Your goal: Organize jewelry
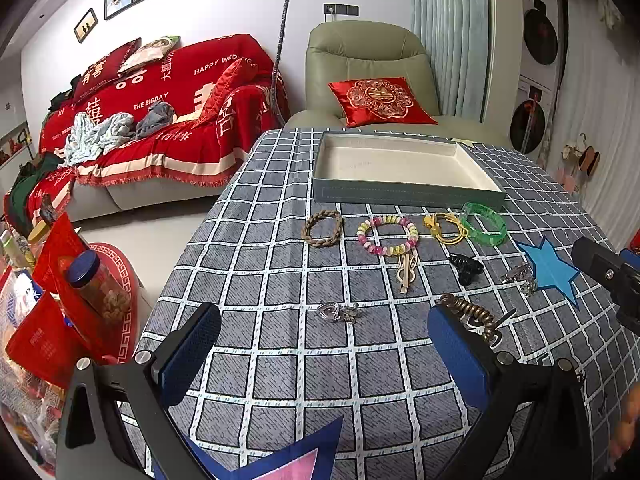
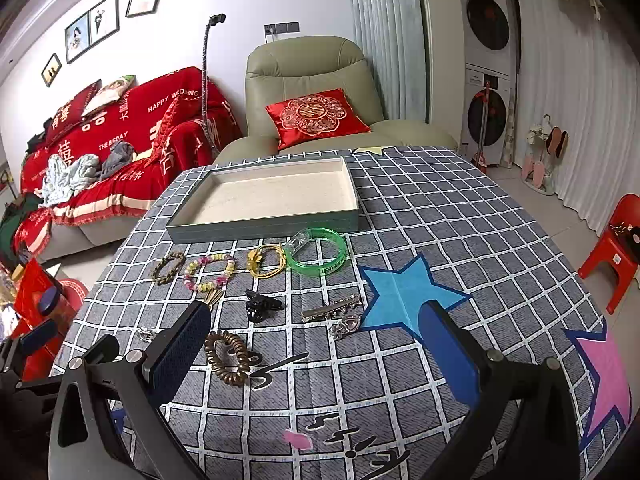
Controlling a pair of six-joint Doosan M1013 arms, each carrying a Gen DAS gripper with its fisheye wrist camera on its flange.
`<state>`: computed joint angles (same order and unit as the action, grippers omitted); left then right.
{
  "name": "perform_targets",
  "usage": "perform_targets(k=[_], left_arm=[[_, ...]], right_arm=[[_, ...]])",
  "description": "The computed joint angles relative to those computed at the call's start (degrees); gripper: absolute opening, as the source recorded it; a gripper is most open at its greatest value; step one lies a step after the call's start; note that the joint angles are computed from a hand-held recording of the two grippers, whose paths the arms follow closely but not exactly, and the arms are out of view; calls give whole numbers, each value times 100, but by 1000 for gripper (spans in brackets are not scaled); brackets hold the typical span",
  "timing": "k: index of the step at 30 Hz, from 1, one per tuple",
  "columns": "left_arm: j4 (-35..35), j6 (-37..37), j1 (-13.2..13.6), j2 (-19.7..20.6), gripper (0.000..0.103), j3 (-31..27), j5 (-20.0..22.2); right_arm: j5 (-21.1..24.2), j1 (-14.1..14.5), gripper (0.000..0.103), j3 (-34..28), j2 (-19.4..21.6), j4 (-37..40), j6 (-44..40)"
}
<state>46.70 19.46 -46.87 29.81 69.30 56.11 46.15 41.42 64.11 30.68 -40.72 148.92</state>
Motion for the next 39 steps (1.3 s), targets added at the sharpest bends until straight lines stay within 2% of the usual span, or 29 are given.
perform_targets(k=[16, 20, 24, 27, 34, 39], left_arm=[[-180, 111, 42, 25, 103, 10, 1], [-413, 379, 130, 39, 103, 3, -4], [-1142, 1022, 337, -3, 103, 70, -376], [-1365, 1401, 436, -1, 103, 82, -469], [-1781, 1839, 625, 51, 103, 28, -499], [-2018, 2109, 665, 190, 103, -166, -456]], right_arm=[[89, 1, 103, -29, 21, 174, -119], [194, -46, 103, -9, 22, 402, -251], [349, -153, 103, 1, 24, 798, -414], [463, -230, 103, 9, 42, 965, -463], [571, -388, 103, -125, 188, 1545, -764], [773, -457, 103, -364, 394, 1820, -1028]])
